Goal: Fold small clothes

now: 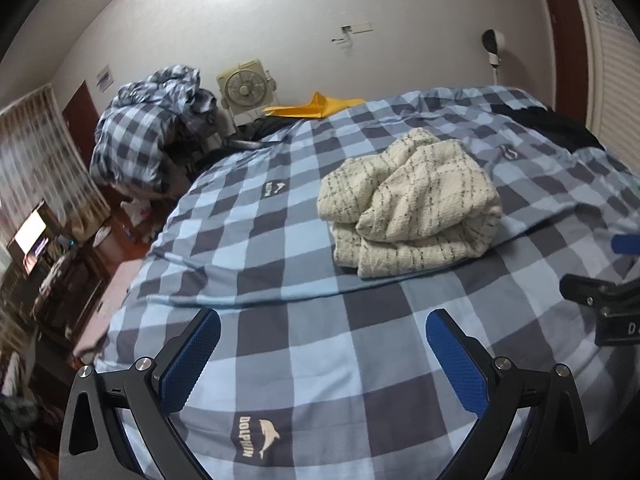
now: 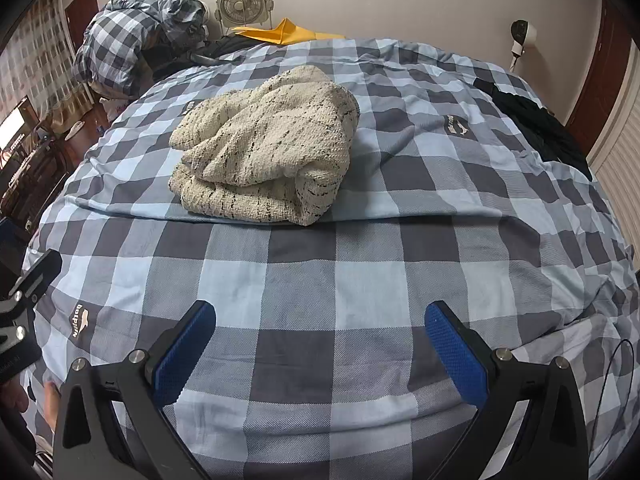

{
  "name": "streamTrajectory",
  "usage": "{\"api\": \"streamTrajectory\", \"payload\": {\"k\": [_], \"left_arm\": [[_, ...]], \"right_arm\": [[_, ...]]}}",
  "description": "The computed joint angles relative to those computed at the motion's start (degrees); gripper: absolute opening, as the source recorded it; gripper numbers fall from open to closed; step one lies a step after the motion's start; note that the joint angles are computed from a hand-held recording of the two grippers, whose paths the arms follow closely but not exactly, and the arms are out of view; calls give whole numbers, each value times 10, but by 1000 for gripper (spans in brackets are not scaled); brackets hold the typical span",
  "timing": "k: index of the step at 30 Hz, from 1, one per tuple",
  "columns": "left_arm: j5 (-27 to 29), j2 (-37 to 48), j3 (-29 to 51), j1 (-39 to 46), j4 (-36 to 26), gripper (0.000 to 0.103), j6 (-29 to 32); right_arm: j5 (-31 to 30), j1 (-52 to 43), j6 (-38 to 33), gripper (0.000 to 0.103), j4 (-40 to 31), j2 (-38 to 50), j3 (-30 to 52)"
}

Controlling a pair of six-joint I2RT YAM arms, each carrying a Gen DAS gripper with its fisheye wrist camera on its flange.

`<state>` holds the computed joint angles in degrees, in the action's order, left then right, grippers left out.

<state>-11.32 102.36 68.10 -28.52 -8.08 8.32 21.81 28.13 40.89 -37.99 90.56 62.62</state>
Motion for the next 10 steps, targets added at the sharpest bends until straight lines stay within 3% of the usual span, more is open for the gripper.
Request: {"api": "streamTrajectory", "payload": {"k": [10], "left_arm": [[55, 11, 27, 12, -58, 103, -21]], "right_arm": [[-2, -2, -3, 102, 0, 1, 1]]}}
